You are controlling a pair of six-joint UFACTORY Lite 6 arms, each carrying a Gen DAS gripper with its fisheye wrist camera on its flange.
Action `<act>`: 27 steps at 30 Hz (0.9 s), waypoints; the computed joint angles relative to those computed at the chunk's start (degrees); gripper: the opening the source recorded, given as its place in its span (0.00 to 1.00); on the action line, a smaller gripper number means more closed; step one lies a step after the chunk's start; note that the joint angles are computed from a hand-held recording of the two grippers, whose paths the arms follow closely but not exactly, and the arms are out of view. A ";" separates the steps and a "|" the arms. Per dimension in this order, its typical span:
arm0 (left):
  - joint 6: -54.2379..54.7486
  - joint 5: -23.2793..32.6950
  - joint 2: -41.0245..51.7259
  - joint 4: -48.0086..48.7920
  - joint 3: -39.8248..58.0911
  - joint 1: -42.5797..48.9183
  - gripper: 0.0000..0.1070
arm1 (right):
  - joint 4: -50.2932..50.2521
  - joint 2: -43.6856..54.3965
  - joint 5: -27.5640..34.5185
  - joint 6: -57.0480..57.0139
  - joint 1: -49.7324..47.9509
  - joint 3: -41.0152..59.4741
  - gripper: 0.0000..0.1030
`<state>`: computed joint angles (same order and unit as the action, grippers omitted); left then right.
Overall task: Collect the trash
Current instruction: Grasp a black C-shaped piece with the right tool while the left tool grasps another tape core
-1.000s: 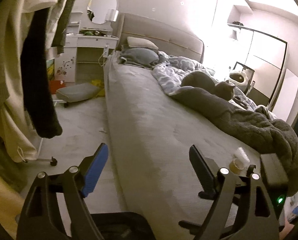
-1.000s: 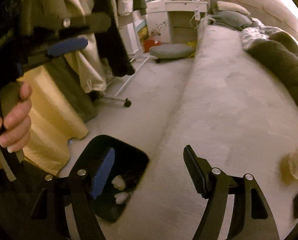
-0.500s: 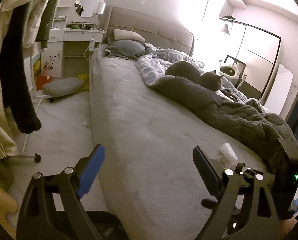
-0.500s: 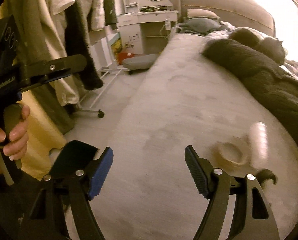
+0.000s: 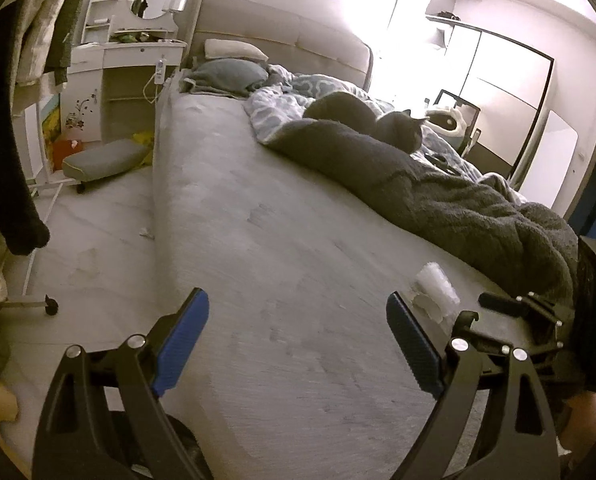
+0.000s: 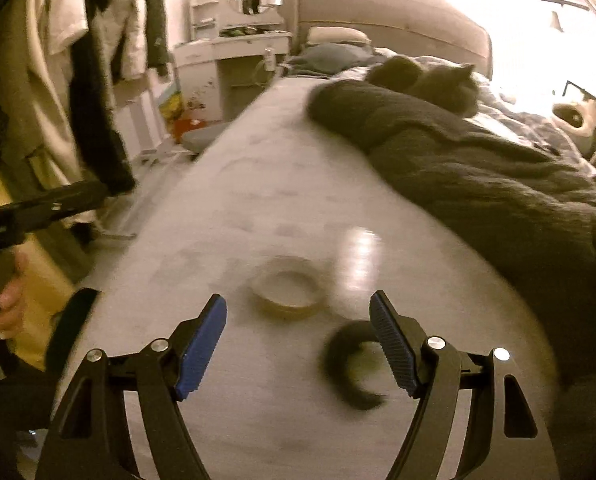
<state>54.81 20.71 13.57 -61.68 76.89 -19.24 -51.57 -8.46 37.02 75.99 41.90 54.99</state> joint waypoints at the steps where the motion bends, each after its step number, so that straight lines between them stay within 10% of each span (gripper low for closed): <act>1: -0.17 -0.12 0.39 -0.02 0.20 -0.46 0.86 | 0.43 -0.40 -0.09 -0.82 -0.89 -0.73 0.73; 27: -8.46 -3.47 9.75 5.69 7.17 -11.01 0.86 | -0.11 -7.90 -4.25 0.02 -4.63 -10.24 0.46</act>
